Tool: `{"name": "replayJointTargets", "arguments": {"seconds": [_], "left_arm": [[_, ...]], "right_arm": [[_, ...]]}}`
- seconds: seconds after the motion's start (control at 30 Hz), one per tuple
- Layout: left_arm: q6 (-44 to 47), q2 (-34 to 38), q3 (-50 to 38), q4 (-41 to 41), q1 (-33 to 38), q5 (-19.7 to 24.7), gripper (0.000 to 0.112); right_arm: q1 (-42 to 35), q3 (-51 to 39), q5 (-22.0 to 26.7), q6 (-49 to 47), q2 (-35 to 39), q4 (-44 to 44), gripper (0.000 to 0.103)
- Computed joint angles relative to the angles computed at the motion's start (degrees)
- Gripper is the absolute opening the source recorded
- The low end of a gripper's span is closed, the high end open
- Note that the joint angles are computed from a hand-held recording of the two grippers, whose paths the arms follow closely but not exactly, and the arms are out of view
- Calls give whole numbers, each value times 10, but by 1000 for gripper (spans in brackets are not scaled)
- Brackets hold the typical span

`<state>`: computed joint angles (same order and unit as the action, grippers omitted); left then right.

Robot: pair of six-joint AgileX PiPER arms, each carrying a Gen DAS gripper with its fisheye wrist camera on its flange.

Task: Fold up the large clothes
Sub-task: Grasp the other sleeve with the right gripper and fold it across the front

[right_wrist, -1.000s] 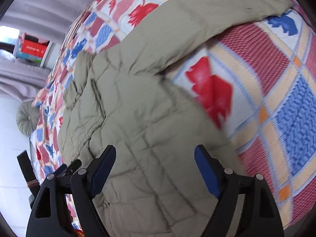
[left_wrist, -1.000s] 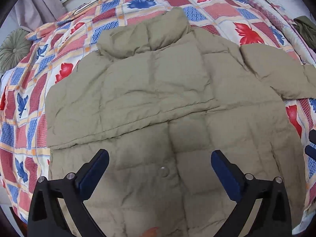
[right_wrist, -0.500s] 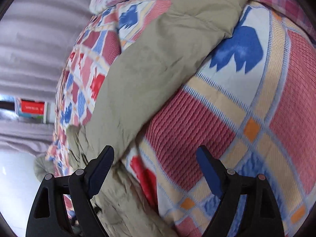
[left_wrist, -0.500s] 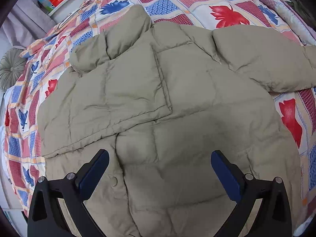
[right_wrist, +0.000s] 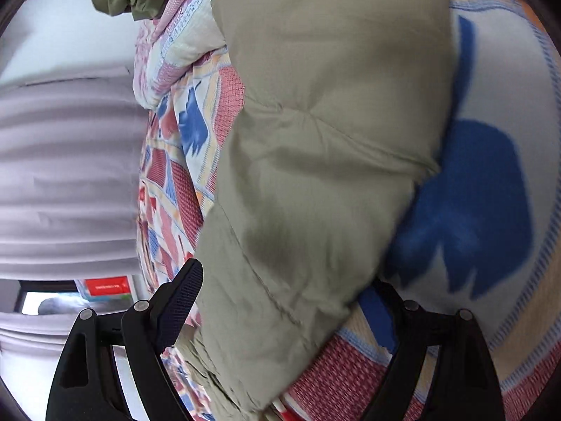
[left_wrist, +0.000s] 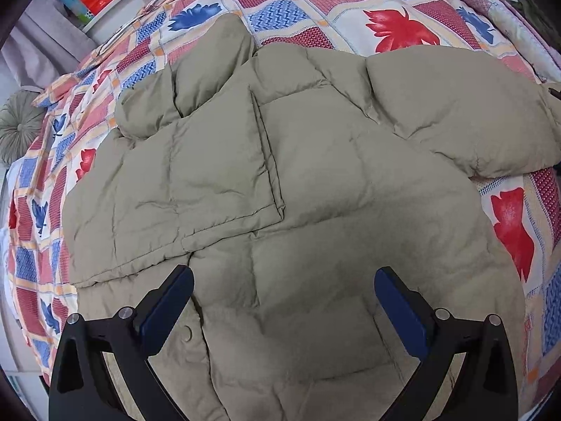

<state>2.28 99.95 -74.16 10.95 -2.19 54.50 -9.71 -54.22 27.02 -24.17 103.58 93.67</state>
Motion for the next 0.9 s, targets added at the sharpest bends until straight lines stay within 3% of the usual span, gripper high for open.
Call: {"name": "replayJointTargets", "arguments": {"seconds": [0.07, 0.13, 0.17, 0.2, 0.4, 0.53, 0.63, 0.77, 0.9], "left_arm": [[0, 0, -1, 0, 0, 0, 103], [0, -2, 0, 3, 0, -2, 103], [2, -3, 0, 2, 2, -4, 103], [7, -4, -2, -1, 6, -4, 103], [46, -11, -9, -25, 37, -4, 103], [98, -9, -28, -76, 92, 2, 103], [154, -7, -52, -136, 156, 7, 103], [213, 14, -98, -189, 249, 13, 103], [256, 58, -152, -204, 328, 29, 103]], "right_arm": [[-8, -10, 17, -2, 11, 11, 85], [-16, -17, 45, -7, 25, 31, 61], [-20, -24, 66, -6, 36, 34, 26], [-23, -29, 82, -11, 44, 39, 8], [8, -66, 68, -15, 20, 29, 8], [59, -144, 59, 34, 12, -43, 8], [119, -236, 47, 116, 22, -151, 8], [224, -403, 46, 297, 71, -376, 8], [345, -625, 117, 453, 180, -605, 8]]}}
